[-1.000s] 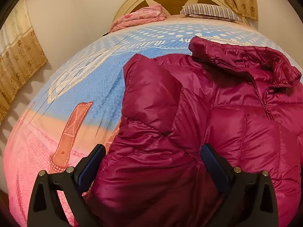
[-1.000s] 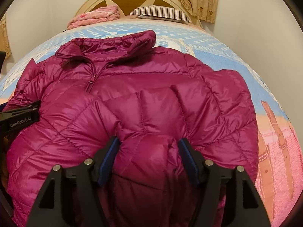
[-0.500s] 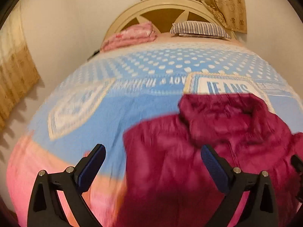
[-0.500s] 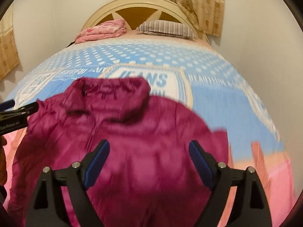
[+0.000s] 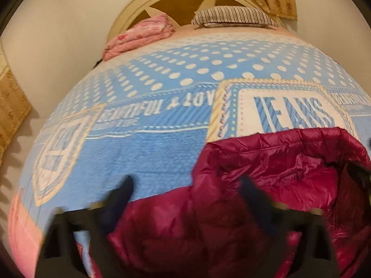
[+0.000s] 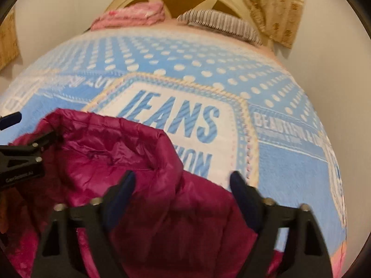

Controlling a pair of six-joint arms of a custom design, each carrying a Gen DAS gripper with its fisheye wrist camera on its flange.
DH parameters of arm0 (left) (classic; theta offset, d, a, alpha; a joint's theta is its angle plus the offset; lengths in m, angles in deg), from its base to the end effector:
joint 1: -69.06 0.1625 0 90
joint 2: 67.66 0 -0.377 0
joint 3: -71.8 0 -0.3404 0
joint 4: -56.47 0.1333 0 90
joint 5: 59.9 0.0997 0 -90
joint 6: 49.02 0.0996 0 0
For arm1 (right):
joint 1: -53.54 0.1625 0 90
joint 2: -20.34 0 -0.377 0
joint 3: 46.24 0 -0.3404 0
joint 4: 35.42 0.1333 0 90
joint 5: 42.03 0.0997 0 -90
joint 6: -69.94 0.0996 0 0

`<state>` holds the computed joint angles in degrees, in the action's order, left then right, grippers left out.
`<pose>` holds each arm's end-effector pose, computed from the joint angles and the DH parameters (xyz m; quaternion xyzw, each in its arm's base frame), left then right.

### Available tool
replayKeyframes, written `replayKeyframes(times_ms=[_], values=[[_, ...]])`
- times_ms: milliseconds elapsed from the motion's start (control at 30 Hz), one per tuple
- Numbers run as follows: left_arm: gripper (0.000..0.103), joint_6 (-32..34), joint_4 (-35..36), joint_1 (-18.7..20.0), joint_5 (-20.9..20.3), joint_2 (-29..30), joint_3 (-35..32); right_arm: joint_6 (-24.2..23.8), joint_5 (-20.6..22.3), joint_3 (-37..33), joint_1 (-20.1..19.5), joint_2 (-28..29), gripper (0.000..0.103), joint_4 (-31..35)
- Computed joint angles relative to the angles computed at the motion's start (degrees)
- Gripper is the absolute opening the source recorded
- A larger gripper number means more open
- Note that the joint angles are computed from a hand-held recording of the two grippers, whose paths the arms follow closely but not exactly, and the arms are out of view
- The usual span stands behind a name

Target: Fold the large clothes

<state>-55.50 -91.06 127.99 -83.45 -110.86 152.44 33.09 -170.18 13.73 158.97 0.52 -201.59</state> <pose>-0.1443 -0.6747 0.2105 0.0820 0.8252 -0.3118 0.4639 0.2665 -0.6957 0.0661 0.3053 -0.8514 0.2294 0.3597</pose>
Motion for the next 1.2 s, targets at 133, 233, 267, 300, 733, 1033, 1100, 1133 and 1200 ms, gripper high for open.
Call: replayKeyframes(times_ms=[133,233,267,300,733,1033,1100,1133,1200], values=[[0.01,-3.6,3.3,0.3,-2.7,-2.0,0.8,-1.0,0.8,1.5,-0.5,-1.1,0.015,0.8],[0.01,-3.0,-0.8,-0.7,-3.1,-5.0,5.1,-5.2,1.2,7.6,-0.4,-3.6,0.013,-6.6],[0.01,-2.4,-2.7,-1.2,-3.5,-6.2,7.1,-5.8,1.9,10.1,-0.5,-4.9,0.013,-8.8],[0.01,-1.5,-4.3,-1.5,-3.3,-6.7,8.5,-6.2,2.3,11.6,-0.6,-5.8,0.012,-10.1],[0.01,1.0,-11.9,-3.6,1.1,-7.4,19.5,-12.2,0.7,20.8,-2.8,-7.5,0.007,-19.5],[0.076,7.9,-29.3,-8.1,0.8,-11.7,23.3,-12.4,-0.3,20.5,-3.1,-6.8,0.008,-20.9],[0.077,11.6,-35.2,-8.7,1.6,-11.0,22.3,-12.9,-0.2,20.8,-3.3,-6.7,0.008,-21.6],[0.077,12.2,-36.8,-8.6,1.3,-10.7,21.3,-13.4,-0.3,20.9,-3.3,-6.5,0.008,-22.1],[0.08,11.9,-36.3,-7.9,2.4,-8.8,17.9,-13.9,-0.3,20.9,-3.4,-6.2,0.008,-22.8]])
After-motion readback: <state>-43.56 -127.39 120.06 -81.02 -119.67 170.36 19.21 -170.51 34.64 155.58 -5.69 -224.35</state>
